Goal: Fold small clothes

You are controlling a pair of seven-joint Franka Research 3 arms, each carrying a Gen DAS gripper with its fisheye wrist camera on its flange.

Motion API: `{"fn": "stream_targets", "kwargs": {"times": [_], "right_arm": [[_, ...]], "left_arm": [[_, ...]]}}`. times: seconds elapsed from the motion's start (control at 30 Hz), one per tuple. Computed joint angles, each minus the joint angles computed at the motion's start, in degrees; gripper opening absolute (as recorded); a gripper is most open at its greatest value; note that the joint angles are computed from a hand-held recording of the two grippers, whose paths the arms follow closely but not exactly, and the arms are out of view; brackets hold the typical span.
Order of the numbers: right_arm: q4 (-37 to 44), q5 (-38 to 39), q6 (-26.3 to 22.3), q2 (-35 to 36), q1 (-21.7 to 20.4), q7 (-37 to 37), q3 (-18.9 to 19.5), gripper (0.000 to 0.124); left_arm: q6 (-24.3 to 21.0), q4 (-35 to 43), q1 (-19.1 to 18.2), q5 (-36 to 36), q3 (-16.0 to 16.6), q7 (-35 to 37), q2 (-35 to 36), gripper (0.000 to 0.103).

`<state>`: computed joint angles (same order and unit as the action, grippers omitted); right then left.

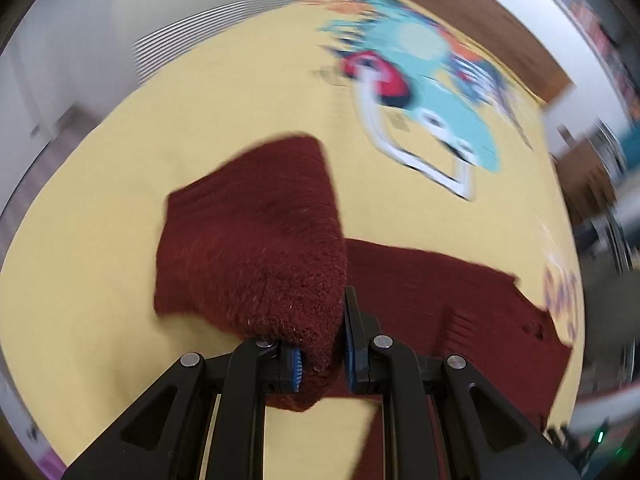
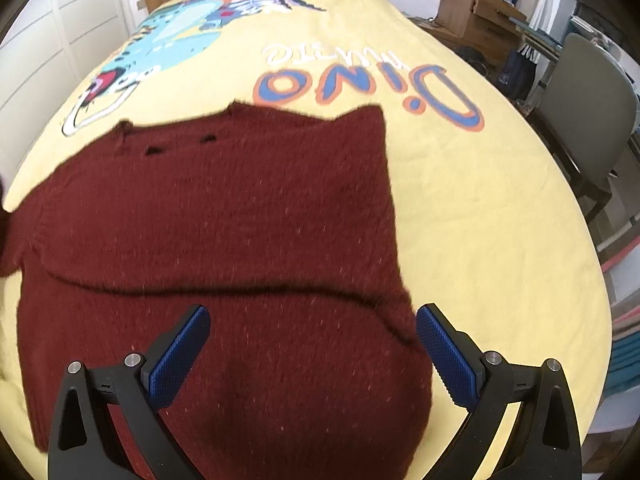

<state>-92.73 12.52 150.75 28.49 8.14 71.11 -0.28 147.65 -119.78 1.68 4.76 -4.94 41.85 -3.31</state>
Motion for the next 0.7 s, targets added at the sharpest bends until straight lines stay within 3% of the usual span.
{"fn": "stream_targets", "kwargs": {"times": [0.13, 0.43, 0.53, 0.63, 0.7], "right_arm": [[1.6, 1.6, -0.1, 0.3, -1.0, -0.5, 0.6, 0.102], [4.9, 2.7, -0.6, 1.1, -1.8, -2.2, 0.8, 0.102], [4.9, 1.9, -0.7, 1.0, -1.5, -1.8, 0.1, 0.102], [4.8, 1.7, -1.8, 1.2, -1.8, -1.3, -0.2, 0.102], [4.7, 1.3, -2.7, 1.3, -1.8, -1.0, -0.4, 0.102]], "left_arm": [[1.6, 7.6, -2.4, -4.6, -2.1, 4.7, 5.9, 0.012], [-0.9, 32.2, -8.2, -4.1, -7.5, 10.3, 24.8, 0.012], [-4.7, 42.2, -11.5, -2.4, -7.9, 10.8, 32.1, 0.012], [-8.2, 47.4, -14.5, -0.4, -7.6, 11.1, 36.6, 0.012], [-12.7, 53.5, -17.0, 1.6, -6.7, 10.8, 41.6, 0.012]]}}
